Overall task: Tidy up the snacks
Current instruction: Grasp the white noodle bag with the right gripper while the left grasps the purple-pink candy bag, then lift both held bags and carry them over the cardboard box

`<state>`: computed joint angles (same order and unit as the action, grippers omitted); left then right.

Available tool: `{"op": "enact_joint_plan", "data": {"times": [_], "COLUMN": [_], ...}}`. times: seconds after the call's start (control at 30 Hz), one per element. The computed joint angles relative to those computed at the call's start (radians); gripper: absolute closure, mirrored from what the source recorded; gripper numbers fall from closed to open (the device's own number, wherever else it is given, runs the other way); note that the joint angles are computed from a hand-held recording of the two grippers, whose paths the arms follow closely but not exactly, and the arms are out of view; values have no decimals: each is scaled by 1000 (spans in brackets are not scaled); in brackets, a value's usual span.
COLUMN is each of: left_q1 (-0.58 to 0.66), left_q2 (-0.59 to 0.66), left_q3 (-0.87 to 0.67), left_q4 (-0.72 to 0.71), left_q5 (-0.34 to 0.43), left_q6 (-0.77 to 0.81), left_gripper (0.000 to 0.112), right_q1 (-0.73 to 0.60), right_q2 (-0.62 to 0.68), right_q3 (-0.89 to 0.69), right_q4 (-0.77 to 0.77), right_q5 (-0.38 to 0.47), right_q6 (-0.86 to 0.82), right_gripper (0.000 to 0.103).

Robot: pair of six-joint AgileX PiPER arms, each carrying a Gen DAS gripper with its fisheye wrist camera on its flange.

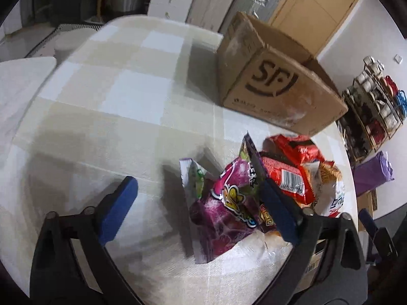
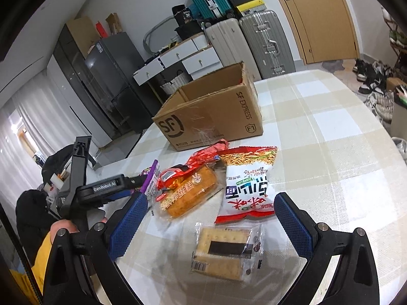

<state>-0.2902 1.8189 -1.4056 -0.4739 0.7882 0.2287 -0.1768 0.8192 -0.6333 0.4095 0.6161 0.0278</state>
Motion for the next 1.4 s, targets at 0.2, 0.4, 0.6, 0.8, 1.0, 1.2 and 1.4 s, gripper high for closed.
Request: {"op": "enact_joint_plan", "data": {"times": [0.2, 0.4, 0.6, 0.8, 1.0, 1.2, 1.4], "left_q1": [-5, 34, 77, 121, 185, 226, 240], "left_q2": [54, 54, 21, -72, -158, -220, -293], "left_q3": [-37, -16, 21, 101, 177, 232, 276], "left_q4": [-58, -175, -223, -241, -255, -259, -277], "left_q5": [-12, 26, 28, 32, 62, 87, 99], "left_q6": [74, 196, 261, 318, 375, 406, 424], "left_gripper": [49, 76, 77, 77, 77, 77, 77], "right_q1": [-72, -123, -108, -63, -54, -52, -64], "right_q2": [50, 117, 186, 304, 402, 387, 244], "right_q3": [9, 0, -60, -133, -159, -132, -101], "right_q4": [116, 196, 116, -12, -40, -38, -28], "right_q5": [6, 28, 18, 4, 8, 1, 31], "right_q6": [-130, -229, -194, -119, -118, -129, -131], "right_gripper": [2, 2, 2, 6, 31, 52, 53]}}
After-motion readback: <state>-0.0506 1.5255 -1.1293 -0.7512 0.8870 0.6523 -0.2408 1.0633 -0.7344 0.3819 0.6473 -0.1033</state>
